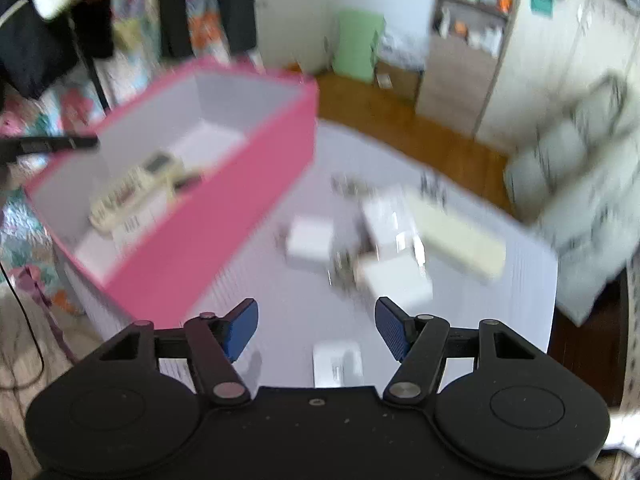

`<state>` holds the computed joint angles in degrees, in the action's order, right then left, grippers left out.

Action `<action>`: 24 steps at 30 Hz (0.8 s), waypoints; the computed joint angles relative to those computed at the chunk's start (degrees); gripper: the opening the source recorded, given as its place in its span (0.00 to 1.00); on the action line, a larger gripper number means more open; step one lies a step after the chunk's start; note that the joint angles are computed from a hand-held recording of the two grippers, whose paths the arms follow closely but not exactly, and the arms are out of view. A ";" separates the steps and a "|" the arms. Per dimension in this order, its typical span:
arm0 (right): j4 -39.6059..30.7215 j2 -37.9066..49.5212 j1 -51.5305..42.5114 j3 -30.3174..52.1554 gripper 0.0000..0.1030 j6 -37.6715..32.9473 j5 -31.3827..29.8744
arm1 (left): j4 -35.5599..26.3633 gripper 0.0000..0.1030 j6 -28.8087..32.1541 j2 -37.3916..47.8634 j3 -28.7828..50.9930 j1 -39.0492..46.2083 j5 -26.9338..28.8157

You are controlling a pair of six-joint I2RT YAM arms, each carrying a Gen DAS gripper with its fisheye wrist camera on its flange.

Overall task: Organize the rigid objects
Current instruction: 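Move the right tool to the white button remote and grasp it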

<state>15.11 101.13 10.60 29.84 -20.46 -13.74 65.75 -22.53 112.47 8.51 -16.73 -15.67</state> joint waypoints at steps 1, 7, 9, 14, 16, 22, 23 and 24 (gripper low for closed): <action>-0.10 1.64 -0.77 0.03 0.61 0.11 0.33 | 0.04 0.05 0.07 0.02 0.01 0.09 0.16; 0.83 12.47 -2.72 3.02 0.49 1.13 3.76 | 0.86 0.05 0.08 -0.10 -0.64 1.60 2.59; 1.66 14.45 -2.58 3.73 0.51 0.25 3.50 | 0.83 0.05 0.07 0.03 -0.45 1.43 2.43; 3.50 19.15 -2.51 6.60 0.53 1.37 0.94 | 0.81 0.05 0.35 0.35 -0.14 1.39 2.16; 6.27 19.70 -2.26 6.33 0.43 3.22 1.37 | 0.63 0.05 0.20 0.21 -0.13 1.37 2.23; 13.56 16.72 0.61 1.51 0.43 6.50 4.68 | 0.80 0.05 -0.02 0.35 -0.18 0.96 1.65; 14.40 15.64 0.79 0.57 0.43 6.93 4.57 | 0.77 0.05 -0.05 0.43 -0.09 0.69 1.23; 15.64 14.35 1.22 -0.64 0.43 7.32 4.80 | 0.85 0.05 0.03 0.39 -0.18 0.85 1.40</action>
<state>30.75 115.49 11.82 29.20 -13.14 -8.94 66.60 -22.51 112.86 8.33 -15.89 -14.27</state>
